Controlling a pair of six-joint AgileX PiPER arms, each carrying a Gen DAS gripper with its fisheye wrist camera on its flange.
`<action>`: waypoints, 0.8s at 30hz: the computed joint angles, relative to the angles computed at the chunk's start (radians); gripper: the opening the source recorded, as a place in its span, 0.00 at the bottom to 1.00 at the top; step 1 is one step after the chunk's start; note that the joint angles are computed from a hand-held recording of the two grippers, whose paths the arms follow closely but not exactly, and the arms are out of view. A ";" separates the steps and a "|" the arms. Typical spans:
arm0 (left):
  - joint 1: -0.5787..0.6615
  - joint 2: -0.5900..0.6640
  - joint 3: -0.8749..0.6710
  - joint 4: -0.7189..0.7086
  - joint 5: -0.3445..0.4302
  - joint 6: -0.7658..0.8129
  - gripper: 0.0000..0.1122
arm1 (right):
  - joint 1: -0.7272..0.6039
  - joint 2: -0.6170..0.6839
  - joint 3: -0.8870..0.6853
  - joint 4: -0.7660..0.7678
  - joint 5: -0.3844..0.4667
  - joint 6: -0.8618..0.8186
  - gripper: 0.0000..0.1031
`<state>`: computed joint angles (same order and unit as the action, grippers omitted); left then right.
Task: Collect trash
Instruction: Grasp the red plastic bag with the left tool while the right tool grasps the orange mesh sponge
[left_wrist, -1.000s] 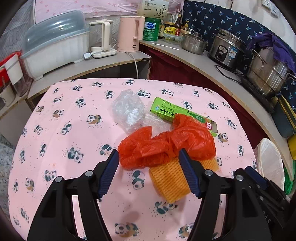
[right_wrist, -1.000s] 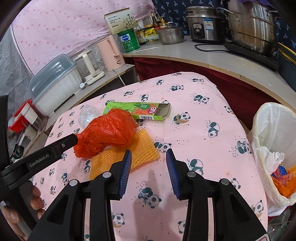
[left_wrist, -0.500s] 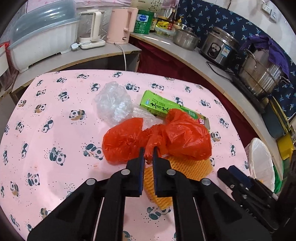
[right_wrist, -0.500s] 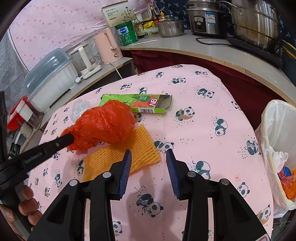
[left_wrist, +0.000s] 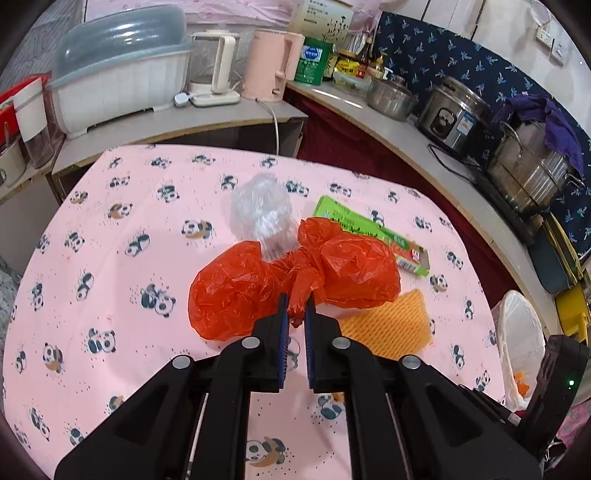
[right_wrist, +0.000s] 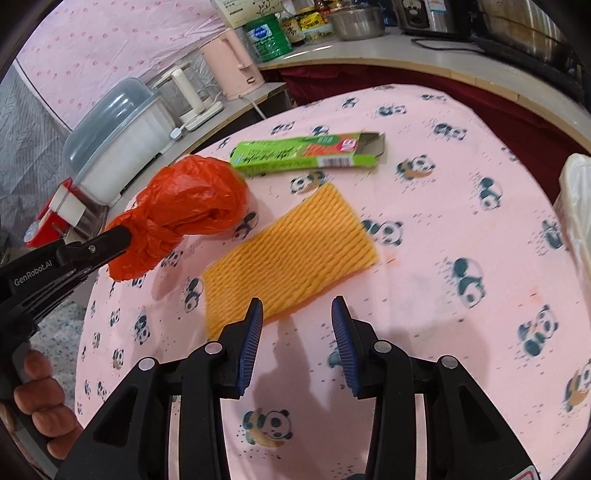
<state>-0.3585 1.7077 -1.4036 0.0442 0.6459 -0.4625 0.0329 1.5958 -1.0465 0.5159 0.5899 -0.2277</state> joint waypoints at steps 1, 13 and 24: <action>-0.001 0.000 0.009 -0.007 -0.002 0.007 0.06 | 0.006 0.009 -0.001 0.007 -0.001 -0.003 0.37; -0.023 0.018 0.041 -0.032 -0.012 0.026 0.07 | 0.021 0.108 -0.070 0.098 -0.033 -0.016 0.34; -0.071 0.012 0.031 0.012 0.003 -0.025 0.06 | 0.009 0.079 -0.070 0.071 -0.039 -0.001 0.07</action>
